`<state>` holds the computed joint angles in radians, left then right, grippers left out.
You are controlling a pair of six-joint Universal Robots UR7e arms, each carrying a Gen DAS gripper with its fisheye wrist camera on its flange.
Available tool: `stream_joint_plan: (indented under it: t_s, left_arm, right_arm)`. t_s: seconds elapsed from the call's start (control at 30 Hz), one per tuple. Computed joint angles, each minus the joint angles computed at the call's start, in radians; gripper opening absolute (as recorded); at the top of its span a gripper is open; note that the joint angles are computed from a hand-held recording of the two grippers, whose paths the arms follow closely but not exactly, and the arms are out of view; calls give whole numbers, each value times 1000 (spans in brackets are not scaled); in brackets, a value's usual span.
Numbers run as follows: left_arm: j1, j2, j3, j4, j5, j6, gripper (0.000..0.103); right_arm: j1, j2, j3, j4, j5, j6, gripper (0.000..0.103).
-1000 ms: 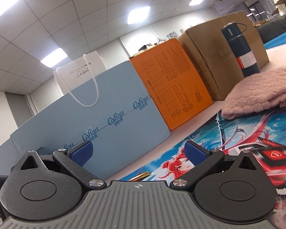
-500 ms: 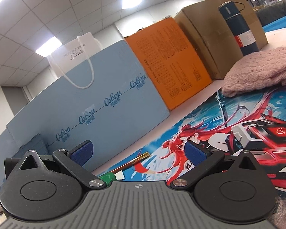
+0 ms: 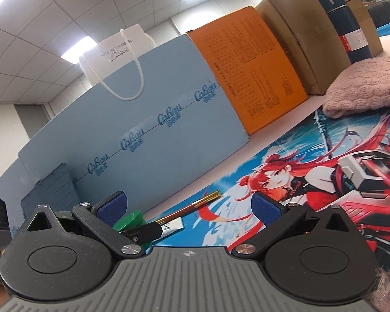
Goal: Organize rigid objects
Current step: 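Lift the green jar with the left tool over the storage box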
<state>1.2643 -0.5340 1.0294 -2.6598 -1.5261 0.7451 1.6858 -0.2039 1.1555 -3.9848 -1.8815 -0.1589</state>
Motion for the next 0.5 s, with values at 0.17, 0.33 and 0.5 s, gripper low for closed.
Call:
stream_joint_plan:
  t_s: [0.17, 0.33, 0.5]
  left_arm:
    - [5, -58, 65, -13, -42, 29, 45]
    - [15, -116, 116, -33, -103, 39, 45]
    - [25, -155, 136, -71, -141, 37, 45]
  right_arm:
    - [-20, -25, 50, 12, 118, 56, 103]
    - [-38, -36, 82, -11, 230, 141, 103]
    - [-19, -22, 64, 12, 219, 154, 103]
